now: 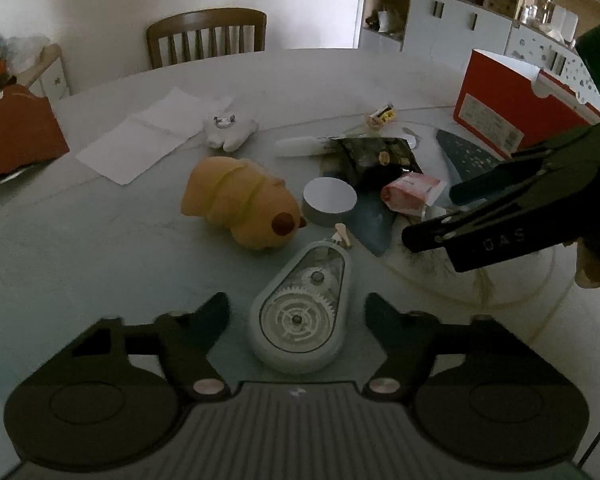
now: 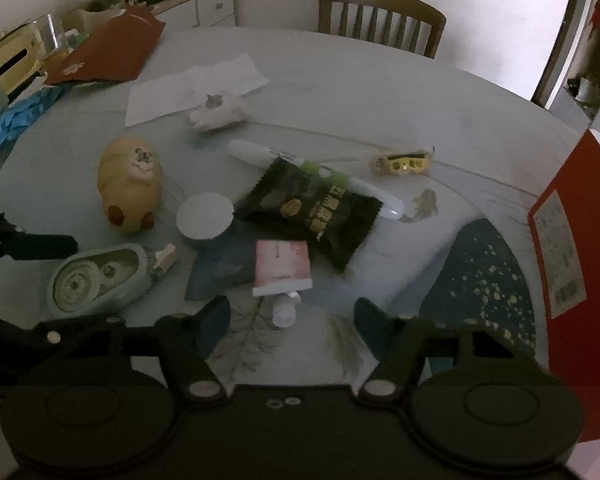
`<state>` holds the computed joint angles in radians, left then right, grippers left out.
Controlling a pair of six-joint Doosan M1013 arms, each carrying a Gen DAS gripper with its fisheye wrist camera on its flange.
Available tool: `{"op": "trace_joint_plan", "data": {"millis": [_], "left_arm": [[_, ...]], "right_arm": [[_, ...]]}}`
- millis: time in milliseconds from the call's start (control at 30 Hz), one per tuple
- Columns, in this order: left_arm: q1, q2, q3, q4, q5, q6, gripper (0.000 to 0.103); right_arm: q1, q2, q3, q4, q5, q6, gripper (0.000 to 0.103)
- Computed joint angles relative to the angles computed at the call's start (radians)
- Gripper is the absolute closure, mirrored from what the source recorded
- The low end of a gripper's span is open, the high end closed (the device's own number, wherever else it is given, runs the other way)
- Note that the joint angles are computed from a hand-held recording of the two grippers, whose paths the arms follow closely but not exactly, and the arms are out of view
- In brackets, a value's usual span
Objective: Organize objects
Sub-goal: 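Grasp the white tape dispenser with left tool while right tool reaches the pink packet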
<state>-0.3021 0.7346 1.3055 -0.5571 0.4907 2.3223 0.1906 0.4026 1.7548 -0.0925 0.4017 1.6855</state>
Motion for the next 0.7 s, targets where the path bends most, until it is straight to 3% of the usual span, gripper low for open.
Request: {"op": "trace_joint_plan", "data": {"millis": [67,267,500,700], "left_arm": [[0.000,-0.002,0.003,-0.003,-0.002,0.008,0.048],[-0.003,-0.006,0.002,0.007,0.015,-0.009,0.049],[-0.007,-0.006,-0.006,0.047,0.032,-0.079,0.049],[-0.008,-0.009,-0.002,0.035,0.043,-0.113,0.049]], "right_arm": [[0.000,0.001,-0.003,0.019,0.001,-0.015,0.043],[0.001,0.002,-0.008,0.015,0.008,0.012,0.054],[0.001,-0.005,-0.003,-0.006,0.013,0.048,0.083],[-0.003,-0.030,0.024,-0.011,-0.015,0.061,0.088]]}}
